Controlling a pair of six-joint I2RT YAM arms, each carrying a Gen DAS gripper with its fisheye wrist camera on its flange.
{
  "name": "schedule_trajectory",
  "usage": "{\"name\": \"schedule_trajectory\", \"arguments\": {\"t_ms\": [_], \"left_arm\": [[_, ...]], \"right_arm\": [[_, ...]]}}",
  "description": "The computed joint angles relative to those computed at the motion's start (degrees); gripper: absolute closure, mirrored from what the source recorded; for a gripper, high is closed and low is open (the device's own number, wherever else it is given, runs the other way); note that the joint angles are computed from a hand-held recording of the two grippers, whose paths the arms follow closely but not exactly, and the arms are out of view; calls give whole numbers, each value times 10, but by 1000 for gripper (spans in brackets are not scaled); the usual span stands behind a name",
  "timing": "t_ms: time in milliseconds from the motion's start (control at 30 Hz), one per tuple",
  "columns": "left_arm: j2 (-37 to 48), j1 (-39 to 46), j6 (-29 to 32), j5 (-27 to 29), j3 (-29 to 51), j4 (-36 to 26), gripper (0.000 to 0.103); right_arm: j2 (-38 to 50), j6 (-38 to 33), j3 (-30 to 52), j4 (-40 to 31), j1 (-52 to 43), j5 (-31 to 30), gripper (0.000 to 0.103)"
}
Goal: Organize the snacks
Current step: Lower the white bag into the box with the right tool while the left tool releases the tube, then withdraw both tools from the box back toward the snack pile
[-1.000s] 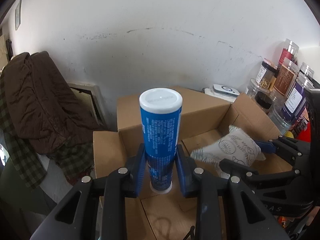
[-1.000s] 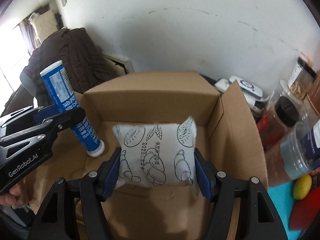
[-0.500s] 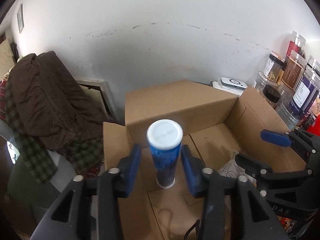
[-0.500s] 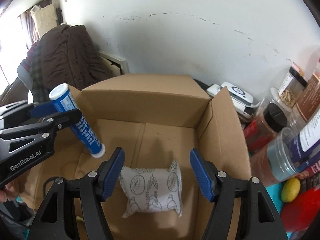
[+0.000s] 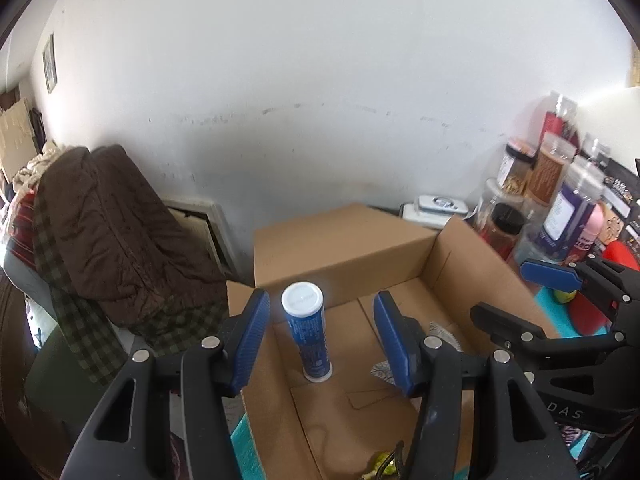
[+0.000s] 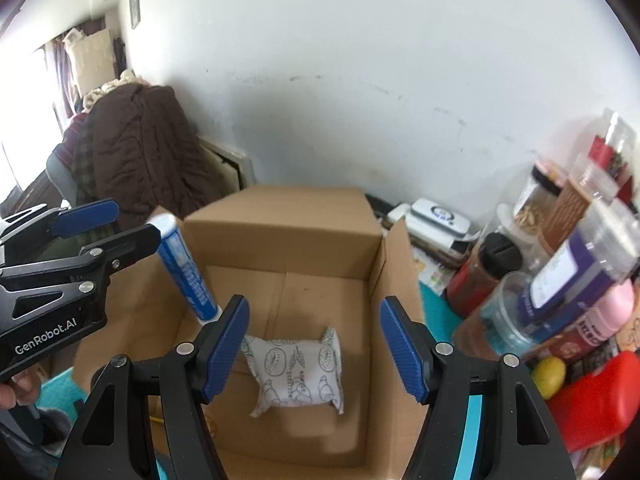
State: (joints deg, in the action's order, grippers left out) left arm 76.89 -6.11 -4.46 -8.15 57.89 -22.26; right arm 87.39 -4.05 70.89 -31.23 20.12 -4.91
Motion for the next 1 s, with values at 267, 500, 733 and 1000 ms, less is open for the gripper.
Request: {"name": "schedule_trajectory", "arguments": {"t_ms": [267,500,733,1000], "left_arm": [[-90,-37,-14,-32,4,-57,49],[-175,-92,-33,-66,8,-119,49],[-249,-182,-68,-117,11,-184,49],[-292,-340,-154,-211,17,-264,49]], "right_arm": [[-87,8,-9,-32,5,8,35],[-179,8,-23,-68,9,19,35],[-279,10,-45,-111,18,33,31],[-396,13,-66,-186,7,47,27]]}}
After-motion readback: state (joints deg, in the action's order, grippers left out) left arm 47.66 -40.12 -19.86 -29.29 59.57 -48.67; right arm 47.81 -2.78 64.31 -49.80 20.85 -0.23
